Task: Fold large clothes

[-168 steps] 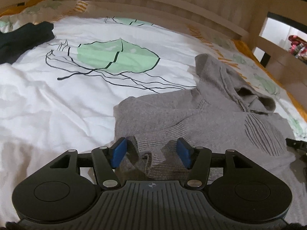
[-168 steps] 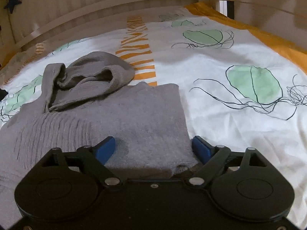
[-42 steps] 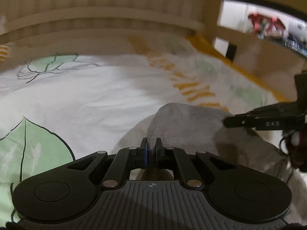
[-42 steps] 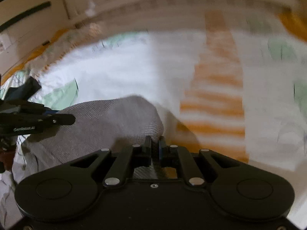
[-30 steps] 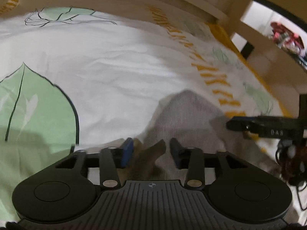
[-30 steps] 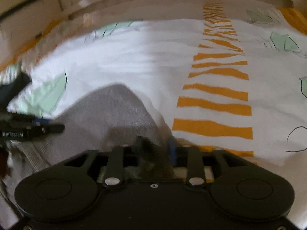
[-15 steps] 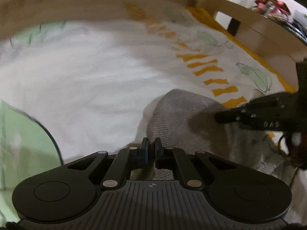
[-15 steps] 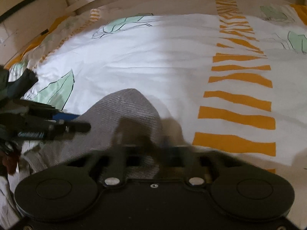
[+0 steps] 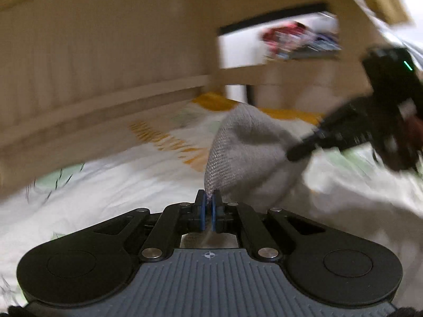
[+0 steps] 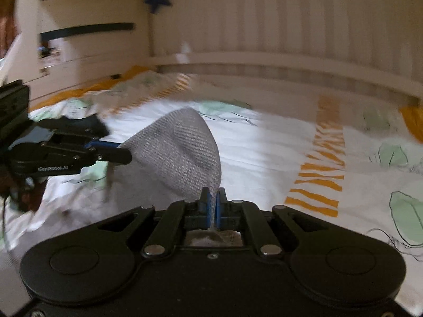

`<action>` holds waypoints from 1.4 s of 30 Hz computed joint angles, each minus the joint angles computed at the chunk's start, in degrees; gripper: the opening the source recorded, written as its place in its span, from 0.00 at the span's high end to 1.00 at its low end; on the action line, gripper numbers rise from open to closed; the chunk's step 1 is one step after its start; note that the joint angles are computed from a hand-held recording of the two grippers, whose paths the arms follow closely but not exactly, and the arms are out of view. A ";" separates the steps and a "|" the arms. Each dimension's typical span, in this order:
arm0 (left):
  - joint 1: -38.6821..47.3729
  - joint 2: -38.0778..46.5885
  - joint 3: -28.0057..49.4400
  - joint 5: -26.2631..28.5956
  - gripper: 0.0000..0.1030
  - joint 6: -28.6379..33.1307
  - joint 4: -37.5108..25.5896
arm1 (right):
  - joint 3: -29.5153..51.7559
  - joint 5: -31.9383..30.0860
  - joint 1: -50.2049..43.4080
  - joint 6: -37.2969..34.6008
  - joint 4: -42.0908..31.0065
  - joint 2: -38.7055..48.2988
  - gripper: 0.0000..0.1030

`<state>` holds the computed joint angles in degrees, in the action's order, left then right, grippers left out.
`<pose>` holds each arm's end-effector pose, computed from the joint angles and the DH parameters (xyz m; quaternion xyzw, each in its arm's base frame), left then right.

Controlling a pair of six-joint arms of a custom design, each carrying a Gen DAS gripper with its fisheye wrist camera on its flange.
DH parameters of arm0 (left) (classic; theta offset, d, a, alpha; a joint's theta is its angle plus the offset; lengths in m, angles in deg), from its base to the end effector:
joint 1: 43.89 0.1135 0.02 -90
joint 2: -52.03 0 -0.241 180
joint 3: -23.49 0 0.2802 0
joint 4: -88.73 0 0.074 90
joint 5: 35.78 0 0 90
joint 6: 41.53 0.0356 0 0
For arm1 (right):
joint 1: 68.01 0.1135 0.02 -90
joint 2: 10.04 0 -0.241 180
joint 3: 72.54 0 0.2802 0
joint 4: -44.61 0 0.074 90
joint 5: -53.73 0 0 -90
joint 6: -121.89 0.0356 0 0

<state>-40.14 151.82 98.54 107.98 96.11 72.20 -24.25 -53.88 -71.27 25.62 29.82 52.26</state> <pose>0.3879 -0.0033 0.1710 0.4767 0.6839 -0.2116 0.5102 0.2746 -0.0049 0.2070 -0.1002 0.8483 0.0895 0.5122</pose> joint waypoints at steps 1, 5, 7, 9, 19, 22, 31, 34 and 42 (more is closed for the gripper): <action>1.37 -2.05 -1.75 1.61 0.96 5.95 -4.04 | -2.54 -0.26 0.60 -1.18 -3.07 -5.18 0.91; 5.59 -4.82 -3.27 0.27 0.93 34.46 -28.67 | -8.71 1.93 5.99 -6.33 -18.87 -20.59 0.91; 6.69 -5.16 -4.41 -4.28 0.93 47.04 -36.37 | -10.27 4.63 10.19 -8.00 -26.63 -24.00 0.89; 7.20 -4.64 -4.70 -9.78 0.92 56.20 -42.41 | -11.25 7.01 14.25 -8.49 -31.73 -24.55 0.86; 10.09 1.71 10.20 -0.56 0.51 20.13 -55.58 | -9.63 2.48 7.36 11.39 -31.79 -28.39 0.44; 7.62 -2.65 3.92 -0.59 0.38 -0.37 -37.75 | -8.66 3.70 5.48 19.60 -25.47 -22.76 0.42; 6.56 -1.97 -2.32 -9.20 0.37 -30.66 -10.90 | -13.84 13.44 7.89 33.05 -17.44 -18.32 0.40; 4.71 -0.44 -0.39 -12.32 0.37 -32.11 -9.36 | -15.06 14.29 7.95 33.94 -15.65 -18.32 0.40; 2.23 4.55 2.69 -13.51 0.85 -30.58 -11.73 | -14.91 14.44 7.02 37.51 -11.18 -14.11 0.41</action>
<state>-37.90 156.37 101.22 94.47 65.53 60.47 -39.16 -39.44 -64.25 63.13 18.64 38.15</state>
